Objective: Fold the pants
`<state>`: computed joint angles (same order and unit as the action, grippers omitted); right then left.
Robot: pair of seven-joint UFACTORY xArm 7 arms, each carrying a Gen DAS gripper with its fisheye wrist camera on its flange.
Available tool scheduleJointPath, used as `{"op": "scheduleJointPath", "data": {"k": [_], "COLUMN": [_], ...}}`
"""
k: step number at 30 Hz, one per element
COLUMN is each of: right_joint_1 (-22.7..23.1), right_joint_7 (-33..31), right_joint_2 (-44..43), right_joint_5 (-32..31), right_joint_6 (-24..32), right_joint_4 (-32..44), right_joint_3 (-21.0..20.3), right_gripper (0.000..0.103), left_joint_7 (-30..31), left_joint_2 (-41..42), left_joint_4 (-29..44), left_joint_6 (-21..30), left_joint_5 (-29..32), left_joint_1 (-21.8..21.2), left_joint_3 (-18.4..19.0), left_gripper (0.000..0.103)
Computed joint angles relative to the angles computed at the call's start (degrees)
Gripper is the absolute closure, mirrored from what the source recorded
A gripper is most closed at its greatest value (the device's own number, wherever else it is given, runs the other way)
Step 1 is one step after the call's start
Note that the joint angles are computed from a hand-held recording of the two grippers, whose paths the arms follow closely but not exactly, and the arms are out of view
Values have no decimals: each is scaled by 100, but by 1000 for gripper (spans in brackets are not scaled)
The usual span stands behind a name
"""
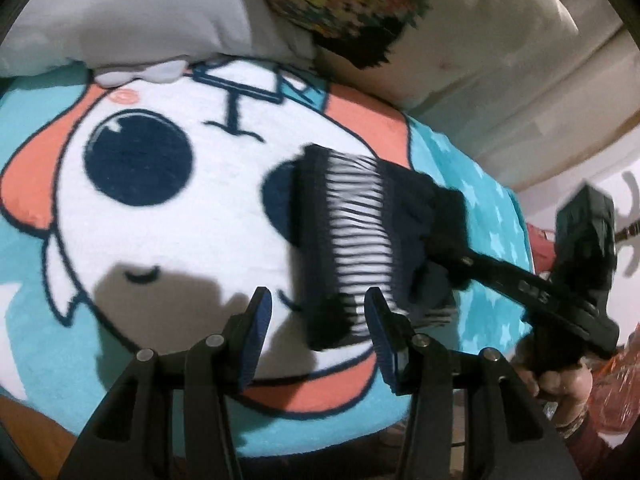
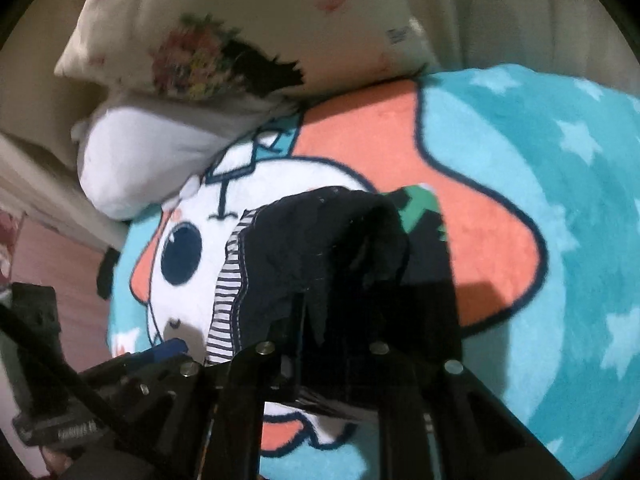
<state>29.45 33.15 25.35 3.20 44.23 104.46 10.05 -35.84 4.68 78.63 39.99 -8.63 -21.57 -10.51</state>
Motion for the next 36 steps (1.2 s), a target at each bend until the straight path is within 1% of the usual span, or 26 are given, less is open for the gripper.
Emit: {"op": "scheduleJointPath", "data": {"k": [5,9,10,12,14,16,17,19,20,21,24,26,28,30,33,35,36], "right_joint_1": [-128,-169,-186,-227,-242,-273,-234,-119,-51,-38,-56,-75,-48,46,239,188,157], "right_joint_7": [119,335,410,507,549,562,698,1001,1147,1185,1086,918,779,740,792,827,844], "right_joint_2": [-446,-642,-698,-750,-743,-763,-836,-943,-1001,-1010,-891,-730,-562,-425,-176,-212,-257], "right_joint_5": [127,133,130,123,60,82,-30,-419,-693,-816,-908,-821,-768,-881,-1253,-1181,-1134], "right_joint_6": [-266,-339,-364,-361,-299,-287,-340,-426,-500,-552,-683,-644,-546,-264,359,262,199], "right_joint_4": [-686,-1076,-1169,-1257,-1229,-1204,-1233,-1247,-1228,-1183,-937,-714,-541,-427,-225,-439,-523], "right_joint_3": [7,-5,-14,-18,-22,-3,-48,-150,-203,-198,-125,-68,-47,-111,-266,-264,-254], "right_gripper": [89,86,82,81,68,67,67,67,67,67,68,70,70,70,70,68,67], "left_joint_7": [-121,10,24,74,86,62,-8,-109,-94,-77,-225,-378,-461,-314,-70,-39,-27], "left_joint_2": [45,285,368,591,782,973,1112,1215,1193,1158,868,641,558,596,772,902,893], "left_joint_4": [19,312,422,695,900,1077,1241,1377,1348,1315,1054,863,796,757,728,719,674], "left_joint_6": [-8,-43,-29,41,158,353,606,836,810,777,539,312,219,223,329,366,302], "left_joint_5": [29,-5,56,200,336,532,736,974,962,898,784,892,958,796,607,611,538], "left_joint_1": [50,14,-16,-98,-184,-279,-356,-447,-436,-409,-352,-358,-345,-298,-305,-346,-330], "left_joint_3": [46,1,-6,-26,-24,8,54,119,120,111,124,139,123,54,-36,-32,-29], "left_gripper": [56,56,56,56,56,56,56,56,56,56,56,56,56,56,56,56,55]}}
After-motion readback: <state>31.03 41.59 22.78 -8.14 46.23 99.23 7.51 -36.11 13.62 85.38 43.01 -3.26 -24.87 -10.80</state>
